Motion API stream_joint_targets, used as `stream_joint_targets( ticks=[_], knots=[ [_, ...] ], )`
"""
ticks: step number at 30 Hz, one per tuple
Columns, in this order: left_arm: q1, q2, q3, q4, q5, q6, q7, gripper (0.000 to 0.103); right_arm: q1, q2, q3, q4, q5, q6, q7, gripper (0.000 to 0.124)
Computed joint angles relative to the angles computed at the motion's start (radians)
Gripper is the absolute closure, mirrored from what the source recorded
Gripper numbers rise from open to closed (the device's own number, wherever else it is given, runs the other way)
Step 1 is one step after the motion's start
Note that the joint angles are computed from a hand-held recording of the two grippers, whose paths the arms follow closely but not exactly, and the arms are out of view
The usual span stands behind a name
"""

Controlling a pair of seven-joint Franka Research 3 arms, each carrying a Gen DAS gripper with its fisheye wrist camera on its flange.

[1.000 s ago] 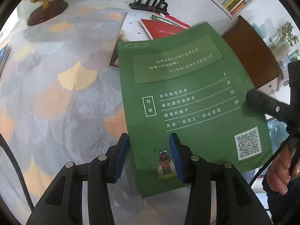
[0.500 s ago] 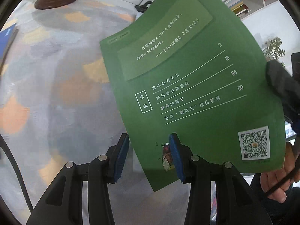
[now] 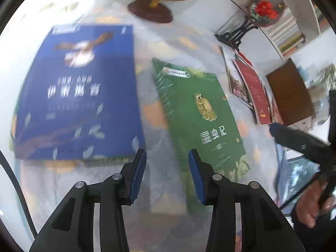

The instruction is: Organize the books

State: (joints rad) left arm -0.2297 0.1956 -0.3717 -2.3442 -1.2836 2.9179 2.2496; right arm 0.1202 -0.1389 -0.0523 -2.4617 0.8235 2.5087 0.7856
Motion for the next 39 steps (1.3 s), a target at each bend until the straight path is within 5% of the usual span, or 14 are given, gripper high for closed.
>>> stream_joint_targets(
  ticks=[2, 6, 9, 14, 20, 23, 32, 39],
  knots=[
    [0.009, 0.004, -0.001, -0.003, -0.042, -0.015, 0.037, 0.064, -0.006, 0.022, 0.015, -0.011, -0.073, 0.042, 0.062, 0.102],
    [-0.004, 0.073, -0.006, 0.052, 0.100, -0.047, -0.067, 0.064, -0.043, 0.111, 0.001, 0.009, -0.197, 0.050, 0.191, 0.089],
    [0.024, 0.083, -0.041, 0.066, 0.048, -0.076, -0.032, 0.063, -0.081, 0.175, -0.018, 0.044, -0.143, 0.013, 0.191, 0.087],
    [-0.009, 0.074, -0.052, 0.036, 0.150, 0.020, -0.182, 0.062, -0.126, 0.228, -0.013, 0.078, -0.045, 0.027, 0.111, 0.087],
    [0.047, 0.090, -0.118, 0.043, 0.003, 0.059, -0.124, 0.062, -0.137, 0.237, 0.019, 0.059, 0.066, 0.047, -0.073, 0.088],
    [0.024, 0.090, -0.107, 0.044, -0.027, 0.081, -0.125, 0.062, -0.150, 0.228, 0.011, 0.058, 0.106, -0.060, -0.120, 0.090],
    [-0.044, 0.066, -0.086, -0.013, 0.243, 0.162, -0.451, 0.062, -0.119, 0.136, -0.010, -0.050, -0.018, 0.110, -0.097, 0.090],
    [-0.182, 0.068, 0.049, -0.040, 0.558, 0.187, -0.796, 0.061, -0.147, 0.251, 0.004, 0.063, 0.022, 0.008, -0.162, 0.086]
  ],
)
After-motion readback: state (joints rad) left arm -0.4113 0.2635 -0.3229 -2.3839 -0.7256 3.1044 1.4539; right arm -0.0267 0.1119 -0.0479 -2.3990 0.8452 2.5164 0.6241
